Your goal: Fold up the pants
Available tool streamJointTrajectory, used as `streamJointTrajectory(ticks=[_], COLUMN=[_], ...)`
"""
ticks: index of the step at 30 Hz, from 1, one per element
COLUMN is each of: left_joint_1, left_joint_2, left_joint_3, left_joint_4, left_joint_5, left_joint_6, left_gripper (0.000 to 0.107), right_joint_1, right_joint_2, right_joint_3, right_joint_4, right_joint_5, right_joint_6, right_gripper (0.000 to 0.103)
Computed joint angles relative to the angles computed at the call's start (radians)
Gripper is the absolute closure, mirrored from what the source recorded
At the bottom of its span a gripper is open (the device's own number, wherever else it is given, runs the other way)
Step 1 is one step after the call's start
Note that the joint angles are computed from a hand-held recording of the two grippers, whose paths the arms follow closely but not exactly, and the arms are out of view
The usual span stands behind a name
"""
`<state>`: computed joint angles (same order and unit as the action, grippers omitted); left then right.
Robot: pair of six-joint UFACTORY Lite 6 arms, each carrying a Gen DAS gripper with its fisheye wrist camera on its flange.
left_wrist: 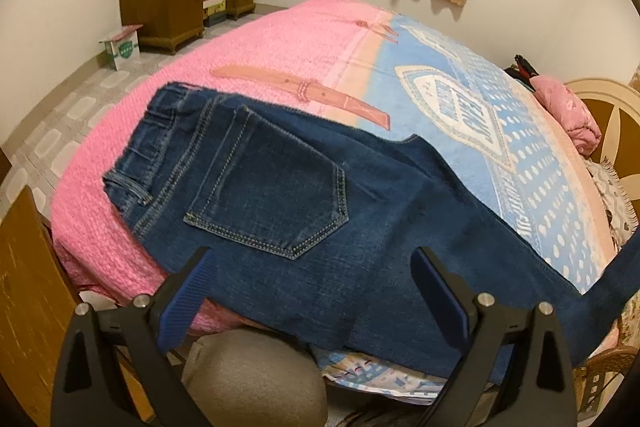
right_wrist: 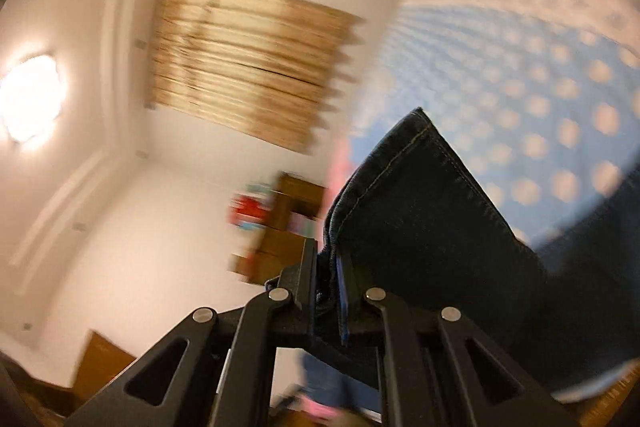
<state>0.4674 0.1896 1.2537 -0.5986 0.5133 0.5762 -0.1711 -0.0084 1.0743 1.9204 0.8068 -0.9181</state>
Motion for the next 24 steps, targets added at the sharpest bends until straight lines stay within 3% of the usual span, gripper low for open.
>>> streamJointTrajectory(ticks=[5,9,11,16,21,24], left_joint_1=[-0.021,-0.066,-0.097,-0.172,-0.242,-0.272], left_joint_2=[-0.005,-0.006,-0.001,0.019,0.034,0.022], left_joint_3=[0.019,0.009,0.005,0.011,0.025,0.02], left_joint_4=[0.059,0.117,0.153,0.241,0.326,0.343], left_joint_5=[-0.007,-0.026,-0.038,-0.052,-0.056,-0.065], left_joint_6=[-0.078,-0.131,-0.164,-0.261,-0.36,-0.374], left_gripper=[0.008,0.008,0.008,0.008,0.008,0.008], right_joint_1=[-0.079,-0.298,-0.427,-0.685,-0.872,-0.765], right_joint_2=[-0.069,-0.226,-0.279,-0.315,-0.429,-0.47], right_joint_3=[0.028,-0.195,-0.305,-0.538,-0.698,-0.623], right_joint_4=[0.094,0.064,-0.052,-0.557,-0.711,-0.857], right_joint_5=[0.114,0.274,0.318,0.162,0.227,0.119], right_joint_6=[-0.05,-0.103,-0.104,-0.106,-0.144,-0.016], right_gripper=[0.095,0.095,0.095,0.095,0.095,0.095])
